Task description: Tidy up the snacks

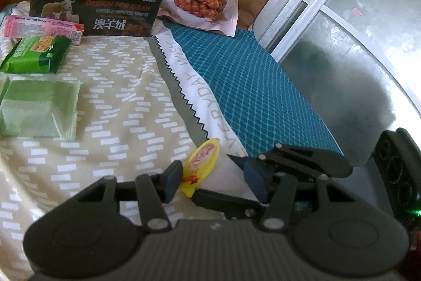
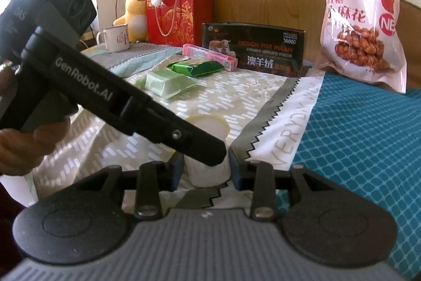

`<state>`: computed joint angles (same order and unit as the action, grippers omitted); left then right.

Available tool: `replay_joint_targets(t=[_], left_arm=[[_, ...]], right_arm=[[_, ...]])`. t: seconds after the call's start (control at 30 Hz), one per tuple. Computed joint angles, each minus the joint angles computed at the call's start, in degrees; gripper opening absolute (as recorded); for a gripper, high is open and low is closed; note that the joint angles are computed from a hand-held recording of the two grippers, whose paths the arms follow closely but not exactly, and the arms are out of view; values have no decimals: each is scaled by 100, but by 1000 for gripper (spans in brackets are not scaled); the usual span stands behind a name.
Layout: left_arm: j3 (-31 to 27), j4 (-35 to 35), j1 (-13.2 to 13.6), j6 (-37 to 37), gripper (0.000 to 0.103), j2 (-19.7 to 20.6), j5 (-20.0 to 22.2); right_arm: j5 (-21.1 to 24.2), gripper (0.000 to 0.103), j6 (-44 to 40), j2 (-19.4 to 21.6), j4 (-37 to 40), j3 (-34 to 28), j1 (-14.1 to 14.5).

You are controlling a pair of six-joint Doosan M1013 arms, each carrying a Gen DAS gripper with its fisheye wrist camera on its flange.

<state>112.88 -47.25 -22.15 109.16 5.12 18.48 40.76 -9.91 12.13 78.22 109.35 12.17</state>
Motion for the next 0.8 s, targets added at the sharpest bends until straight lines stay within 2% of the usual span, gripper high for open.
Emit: replay_joint_targets(t=[0.13,0.53,0.8], left_arm=[[19,45,-16,-91,54,-17,-33],[9,144,-15,-220,54,-21,-15],[80,-310,22,156,54,-46,-39]], right_arm=[[-138,39,-147,-40,56,49,36],[-9,40,-37,-6,27,10,-1],[53,42,11,-16,21,23,-11]])
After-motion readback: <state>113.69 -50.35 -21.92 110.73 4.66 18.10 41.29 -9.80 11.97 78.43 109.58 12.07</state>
